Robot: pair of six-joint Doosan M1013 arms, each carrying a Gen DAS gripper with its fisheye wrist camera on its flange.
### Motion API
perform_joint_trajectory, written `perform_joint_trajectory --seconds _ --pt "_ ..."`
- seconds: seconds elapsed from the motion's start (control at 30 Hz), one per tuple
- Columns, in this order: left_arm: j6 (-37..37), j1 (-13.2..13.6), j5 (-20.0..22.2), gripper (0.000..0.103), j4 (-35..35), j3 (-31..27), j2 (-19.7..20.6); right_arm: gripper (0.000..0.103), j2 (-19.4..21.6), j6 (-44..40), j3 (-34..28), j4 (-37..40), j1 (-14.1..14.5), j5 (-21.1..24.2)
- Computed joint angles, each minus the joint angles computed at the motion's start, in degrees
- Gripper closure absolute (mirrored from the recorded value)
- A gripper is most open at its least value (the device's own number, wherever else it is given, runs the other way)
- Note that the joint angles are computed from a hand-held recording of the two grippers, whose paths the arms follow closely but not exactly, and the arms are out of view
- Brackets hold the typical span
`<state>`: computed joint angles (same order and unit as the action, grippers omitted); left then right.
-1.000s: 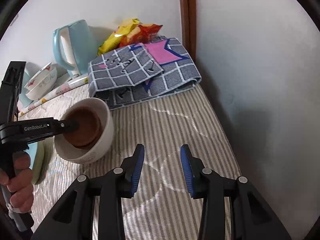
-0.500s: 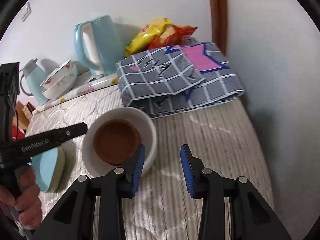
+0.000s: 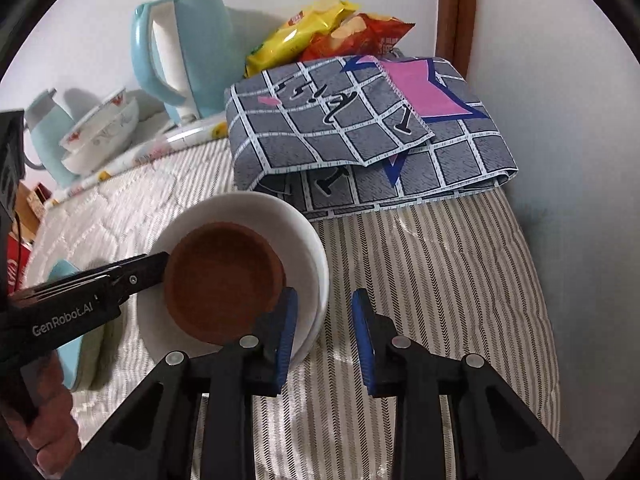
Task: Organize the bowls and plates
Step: 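Open the left gripper while the right gripper moves to the white bowl rim, then close the right gripper on the white bowl rim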
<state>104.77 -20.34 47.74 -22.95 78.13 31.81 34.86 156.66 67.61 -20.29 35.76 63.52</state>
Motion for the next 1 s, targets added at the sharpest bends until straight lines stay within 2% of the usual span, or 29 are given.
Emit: perform_joint_trajectory --seconds 0.07,0.23,0.4,0.6,0.7,0.8,1.0 --pt "0.18 -0.10 -0.18 0.077 0.28 0.06 0.07 0.075 0.80 -0.95 -1.11 0.54 -0.11 1.90" --pt "-0.24 -0.42 -0.12 0.073 1.99 -0.27 0.48 0.075 1.53 -1.35 -1.93 1.08 -0.33 2.96" --pt "-0.83 -1.10 -0.82 0.072 4.87 -0.25 0.53 0.073 1.86 -1.07 -2.08 1.71 -0.56 2.95" --pt "-0.68 -0.83 -0.61 0.072 3.31 -0.35 0.82 0.070 1.73 -0.52 -1.65 0.63 -0.39 2.56" --pt "-0.25 -0.67 -0.10 0.068 2.93 -0.57 0.90 0.068 1.91 -0.09 -1.80 -0.54 -0.16 3.13" --pt "-0.76 -0.30 0.88 0.058 2.67 -1.11 1.24 0.068 2.28 0.48 -2.30 -1.16 -0.05 4.12" --pt "0.58 0.24 1.23 0.055 1.16 -1.04 1.26 0.064 1.93 0.93 -1.74 2.01 -0.97 3.21"
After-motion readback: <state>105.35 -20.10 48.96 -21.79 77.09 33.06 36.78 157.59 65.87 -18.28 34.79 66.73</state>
